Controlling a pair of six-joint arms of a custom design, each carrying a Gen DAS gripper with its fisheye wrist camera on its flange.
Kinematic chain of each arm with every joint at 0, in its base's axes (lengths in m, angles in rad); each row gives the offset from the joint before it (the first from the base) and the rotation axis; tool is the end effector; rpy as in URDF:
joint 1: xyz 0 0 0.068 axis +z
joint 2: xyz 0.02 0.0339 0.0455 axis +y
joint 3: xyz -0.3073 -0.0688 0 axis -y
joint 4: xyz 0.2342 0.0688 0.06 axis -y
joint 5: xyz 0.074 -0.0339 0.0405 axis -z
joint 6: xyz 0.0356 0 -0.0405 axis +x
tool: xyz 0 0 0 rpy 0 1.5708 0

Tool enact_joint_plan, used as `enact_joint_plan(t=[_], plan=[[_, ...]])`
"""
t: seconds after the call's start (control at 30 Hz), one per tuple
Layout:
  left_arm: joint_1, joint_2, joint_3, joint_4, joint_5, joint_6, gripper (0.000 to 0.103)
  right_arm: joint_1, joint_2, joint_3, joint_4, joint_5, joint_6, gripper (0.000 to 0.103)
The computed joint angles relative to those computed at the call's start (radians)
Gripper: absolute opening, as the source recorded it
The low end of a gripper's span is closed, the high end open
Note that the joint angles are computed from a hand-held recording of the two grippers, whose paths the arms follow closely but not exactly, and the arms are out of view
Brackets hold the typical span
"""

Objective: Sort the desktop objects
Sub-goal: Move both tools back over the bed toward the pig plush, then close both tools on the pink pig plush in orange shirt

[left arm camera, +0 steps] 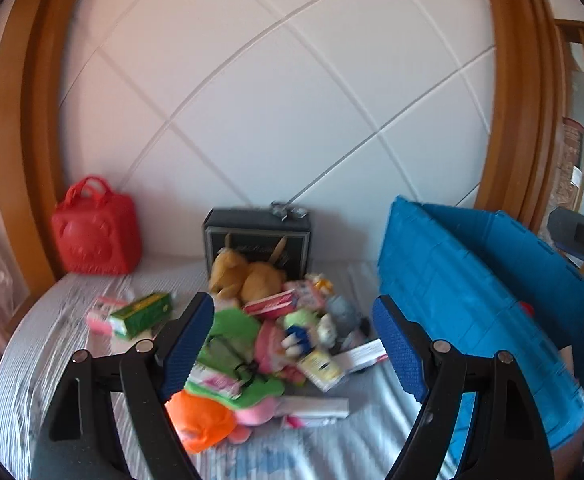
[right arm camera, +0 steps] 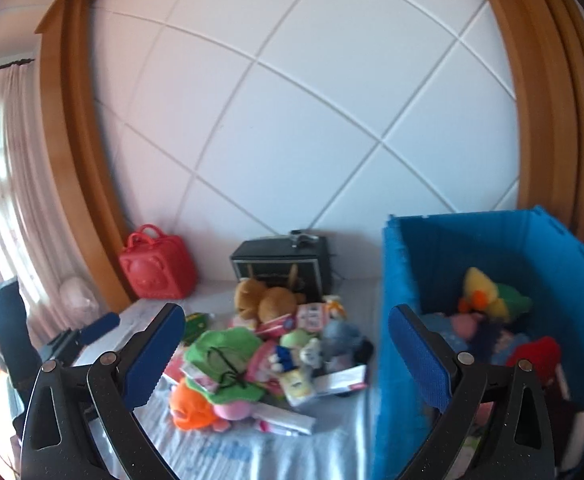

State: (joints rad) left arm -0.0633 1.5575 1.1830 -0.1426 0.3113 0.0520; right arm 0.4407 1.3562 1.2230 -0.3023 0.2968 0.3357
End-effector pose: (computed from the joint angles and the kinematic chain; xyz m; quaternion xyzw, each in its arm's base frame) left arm 0.3482 -0.0330 0.3376 0.1270 0.8480 -0.1368 0.4960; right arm 0.2691 0.1154 0.3965 0.0356 0.8369 0.0859 0.5394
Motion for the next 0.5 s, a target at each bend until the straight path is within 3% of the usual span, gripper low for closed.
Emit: enact_joint_plan(t=[0.2,0.5], plan=[[0.21,0.131,0.002,-0.009,0.073,0.11,0.082,0.078,0.167,-0.003,0.109,0.007,0.024,0.103],[0.32,0.407,0.074,-0.009,0.027,0.209,0.082,0.054,0.469,0.031,0.068,-0.063,0.105,0.103]])
